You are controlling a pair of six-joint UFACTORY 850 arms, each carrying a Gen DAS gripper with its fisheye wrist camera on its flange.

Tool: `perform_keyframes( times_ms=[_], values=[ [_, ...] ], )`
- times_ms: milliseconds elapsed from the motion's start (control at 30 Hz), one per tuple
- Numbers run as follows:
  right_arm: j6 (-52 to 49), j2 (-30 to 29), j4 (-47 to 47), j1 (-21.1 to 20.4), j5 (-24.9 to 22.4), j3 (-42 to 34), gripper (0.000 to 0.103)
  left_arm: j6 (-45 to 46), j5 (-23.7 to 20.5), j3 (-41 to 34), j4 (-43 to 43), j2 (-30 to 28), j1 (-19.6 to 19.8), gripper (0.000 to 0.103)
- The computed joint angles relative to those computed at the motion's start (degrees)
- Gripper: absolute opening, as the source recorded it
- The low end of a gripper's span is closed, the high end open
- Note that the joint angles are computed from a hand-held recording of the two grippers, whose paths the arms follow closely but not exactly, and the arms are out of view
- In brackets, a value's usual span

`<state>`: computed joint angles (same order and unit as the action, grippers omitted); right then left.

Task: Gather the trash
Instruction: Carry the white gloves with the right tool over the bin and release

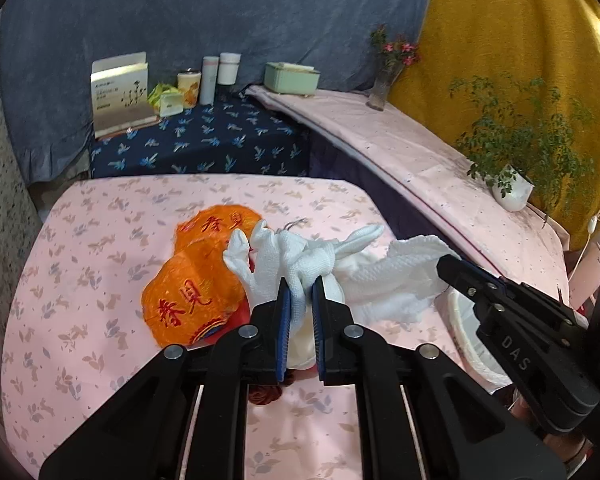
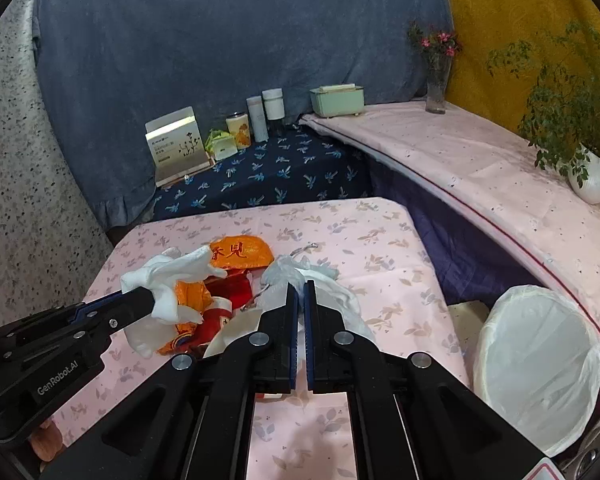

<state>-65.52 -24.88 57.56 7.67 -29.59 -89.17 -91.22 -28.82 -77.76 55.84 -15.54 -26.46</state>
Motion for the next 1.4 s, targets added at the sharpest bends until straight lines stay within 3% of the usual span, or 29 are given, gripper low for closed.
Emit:
perform_keyframes(
  times_ms=[400,700,1067,1200,1267,1400],
  values=[
    [-6.7,3.9,8.3,-7.5,0.2,1.3,0.003,6.5,-2.0,-10.8,-2.5,-5.9,-5.1,0.01],
    [-3.4,2.0,5.2,-12.3,4.7,-0.3,0.003,19.9,-1.4,-24.0,-12.6,-15.3,-7.5,0.01],
    [11.6,-5.5,-8.4,-17.4,4.6,-7.2,0.003,42.8,-3.4,-47.8,-33.6,-32.5,-9.0,0.01],
    [15.9,-7.6,-12.2,-18.4,4.0,-8.7,0.004,47.8,-7.1,-58.0,-38.5,-39.2,-9.5,0.012],
    [15.7,-7.9,-12.0,-18.8,4.7,-8.4,0.01,49.9,-9.9,-64.2,-40.6,-43.0,-9.6,0.013],
    [14.3,-7.9,-10.4,-19.4,5.6,-7.8,0.032,48.6,-13.1,-70.5,-39.6,-46.9,-10.0,0.051]
  ],
)
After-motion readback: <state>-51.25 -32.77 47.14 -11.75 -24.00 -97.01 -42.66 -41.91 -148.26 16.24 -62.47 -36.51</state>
